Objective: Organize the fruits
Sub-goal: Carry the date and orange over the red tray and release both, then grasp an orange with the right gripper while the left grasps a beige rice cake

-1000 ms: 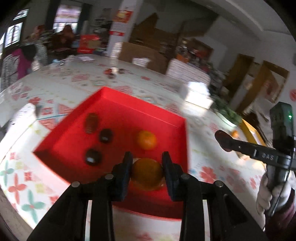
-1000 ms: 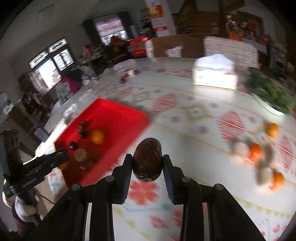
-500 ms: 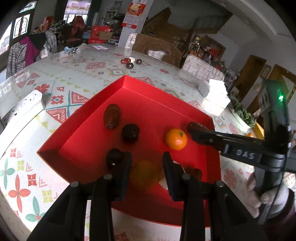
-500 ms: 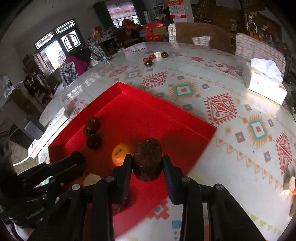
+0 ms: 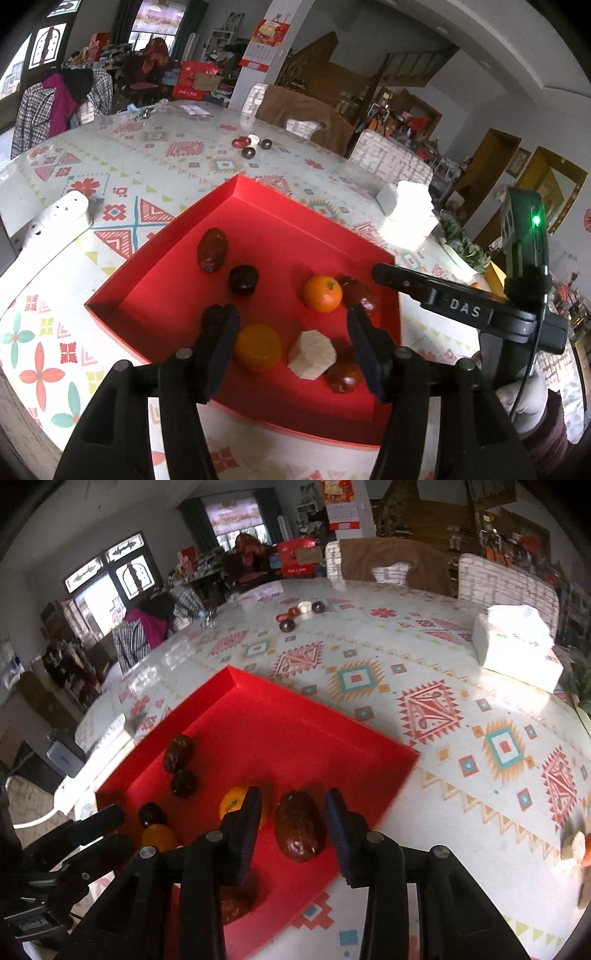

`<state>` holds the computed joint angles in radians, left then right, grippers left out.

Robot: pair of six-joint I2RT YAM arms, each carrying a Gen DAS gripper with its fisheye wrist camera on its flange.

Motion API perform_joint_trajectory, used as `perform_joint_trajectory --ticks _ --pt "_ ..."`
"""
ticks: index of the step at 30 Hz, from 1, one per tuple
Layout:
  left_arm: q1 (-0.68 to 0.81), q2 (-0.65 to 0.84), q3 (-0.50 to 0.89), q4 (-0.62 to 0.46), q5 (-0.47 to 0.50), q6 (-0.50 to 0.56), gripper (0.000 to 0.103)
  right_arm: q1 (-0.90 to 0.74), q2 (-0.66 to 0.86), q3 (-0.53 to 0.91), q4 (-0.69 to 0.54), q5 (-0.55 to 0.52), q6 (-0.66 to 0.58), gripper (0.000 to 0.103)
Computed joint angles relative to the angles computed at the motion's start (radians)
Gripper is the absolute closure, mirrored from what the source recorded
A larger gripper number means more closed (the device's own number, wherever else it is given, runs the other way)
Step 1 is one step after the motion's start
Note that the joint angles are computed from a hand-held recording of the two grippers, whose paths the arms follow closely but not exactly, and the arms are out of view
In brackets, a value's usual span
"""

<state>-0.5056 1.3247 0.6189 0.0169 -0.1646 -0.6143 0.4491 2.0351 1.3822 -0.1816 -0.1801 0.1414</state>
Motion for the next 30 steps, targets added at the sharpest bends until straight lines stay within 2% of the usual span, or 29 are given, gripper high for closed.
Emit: perform_joint_trajectory --ticks 3,10,15,18,21,25,30 --pt "-0.033 -0.028 -0.003 0.004 -0.021 -0.024 0.041 -0.024 -0.066 -0.087 0.04 -0.008 0.002 0.055" --pt "-0.162 -0.009 0.064 -0.032 -0.091 -0.056 0.034 -0.118 -0.216 -0.298 0.107 -0.036 -0.021 0.054" --pt "-0.264 0.059 0.137 -0.053 -0.129 -0.055 0.03 -0.275 -0.36 -0.469 0.13 -0.086 -0.079 0.054" --pt "-0.314 0.11 0.182 -0.059 -0.143 -0.063 0.03 -0.443 -0.456 -0.558 0.118 -0.134 -0.142 0.053" --pt "-0.347 0.171 0.229 -0.057 -0.141 -0.07 0.03 -0.628 -0.497 -0.589 0.096 -0.168 -0.205 0.05" --pt "-0.389 0.285 0.327 -0.065 -0.116 -0.071 0.03 -0.833 -0.463 -0.557 0.069 -0.206 -0.252 0.05" --pt "-0.428 0.395 0.448 -0.106 -0.093 -0.061 0.03 -0.912 -0.366 -0.485 0.064 -0.241 -0.235 0.05"
